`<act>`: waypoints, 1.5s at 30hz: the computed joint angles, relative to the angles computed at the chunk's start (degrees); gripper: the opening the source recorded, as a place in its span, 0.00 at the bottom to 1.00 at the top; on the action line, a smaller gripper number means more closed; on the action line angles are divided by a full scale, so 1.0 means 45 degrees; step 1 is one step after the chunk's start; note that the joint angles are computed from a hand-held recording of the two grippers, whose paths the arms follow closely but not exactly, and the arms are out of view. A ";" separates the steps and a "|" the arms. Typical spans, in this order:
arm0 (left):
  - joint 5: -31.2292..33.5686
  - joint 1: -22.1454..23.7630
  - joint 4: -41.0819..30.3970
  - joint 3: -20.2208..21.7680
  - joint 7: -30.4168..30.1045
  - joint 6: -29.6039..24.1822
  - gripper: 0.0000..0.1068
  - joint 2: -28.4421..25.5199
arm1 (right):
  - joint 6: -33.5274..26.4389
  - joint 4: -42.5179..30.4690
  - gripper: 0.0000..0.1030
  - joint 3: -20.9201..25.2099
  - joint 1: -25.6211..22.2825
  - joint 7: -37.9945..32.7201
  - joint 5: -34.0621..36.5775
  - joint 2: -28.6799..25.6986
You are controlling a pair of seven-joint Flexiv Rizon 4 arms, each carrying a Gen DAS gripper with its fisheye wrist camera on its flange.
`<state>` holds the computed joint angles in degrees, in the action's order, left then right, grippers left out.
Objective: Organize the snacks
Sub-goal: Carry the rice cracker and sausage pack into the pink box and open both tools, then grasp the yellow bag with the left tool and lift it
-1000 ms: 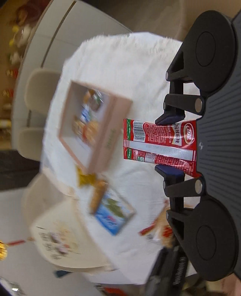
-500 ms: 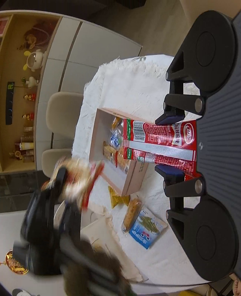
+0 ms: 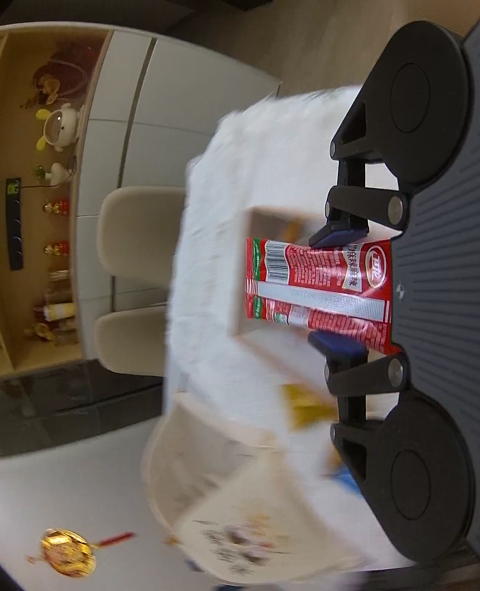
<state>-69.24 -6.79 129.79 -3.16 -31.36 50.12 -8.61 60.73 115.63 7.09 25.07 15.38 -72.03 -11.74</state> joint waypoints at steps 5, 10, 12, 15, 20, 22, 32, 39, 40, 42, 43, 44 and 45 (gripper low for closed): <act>0.0962 0.0218 0.0375 0.0292 0.0044 0.0465 0.28 0.0243 | 0.0333 -0.0662 0.60 -0.0201 0.0077 -0.1228 0.2007 -0.0879; 0.0170 0.0570 -0.0185 0.0244 -0.0483 0.0401 0.28 -0.0037 | 0.1074 0.0139 0.60 -0.0154 0.0540 -0.0804 0.1919 -0.1056; -0.0017 0.0604 -0.0522 0.0184 -0.0525 0.0505 0.28 -0.0144 | 0.1040 0.0325 0.60 -0.0058 0.0808 -0.1016 0.2076 -0.1200; 0.0160 0.0666 -0.1431 0.0038 -0.1203 0.0875 0.28 -0.0709 | 0.1514 0.0477 0.60 -0.0054 0.1186 -0.1009 0.2033 -0.1507; 0.1070 0.0572 -0.3844 -0.0549 -0.1827 0.2390 0.28 -0.2410 | 0.1753 0.0467 0.63 -0.0234 0.1768 -0.0829 0.1876 -0.1780; 0.3514 0.0669 -0.5317 -0.0487 -0.2834 0.1758 0.28 -0.3354 | 0.1550 0.0401 0.63 -0.0199 0.1985 -0.0917 0.1947 -0.1858; 0.9141 0.0622 -0.8140 -0.1160 -0.1892 0.4256 0.28 -0.6332 | 0.0521 -0.0226 0.63 -0.0480 0.2600 -0.1484 0.3265 -0.2721; 0.7763 0.3140 -0.5506 -0.3170 0.1987 0.3465 0.23 -0.4685 | 0.1970 -0.0876 0.63 -0.1084 0.2065 -0.0788 0.2777 -0.3252; 0.7399 0.3303 -0.5263 -0.3117 0.2254 0.2937 0.21 -0.4435 | 0.2703 -0.0906 0.63 -0.1322 0.2040 -0.0441 0.2512 -0.3376; 0.6970 0.3474 -0.4837 -0.2832 0.2644 0.1854 0.19 -0.3992 | 0.4065 -0.1092 0.63 -0.1938 0.2180 0.0135 0.1676 -0.3637; 0.6526 0.3597 -0.4512 -0.2828 0.3103 0.1634 0.18 -0.3753 | 0.4462 -0.1257 0.64 -0.2167 0.2297 0.0218 0.1347 -0.3762; 0.6135 0.3628 -0.4239 -0.2741 0.3317 0.1506 0.18 -0.3530 | 0.4396 -0.1431 0.64 -0.2134 0.2367 -0.0076 0.1442 -0.3859; 0.5912 0.3581 -0.4129 -0.2555 0.3224 0.1285 0.17 -0.3407 | 0.4023 -0.1651 0.64 -0.1935 0.2423 -0.0720 0.1786 -0.3969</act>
<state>-42.63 9.33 111.21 -14.66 -16.85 55.90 -23.94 78.83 108.19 -1.62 35.97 12.14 -63.99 -29.61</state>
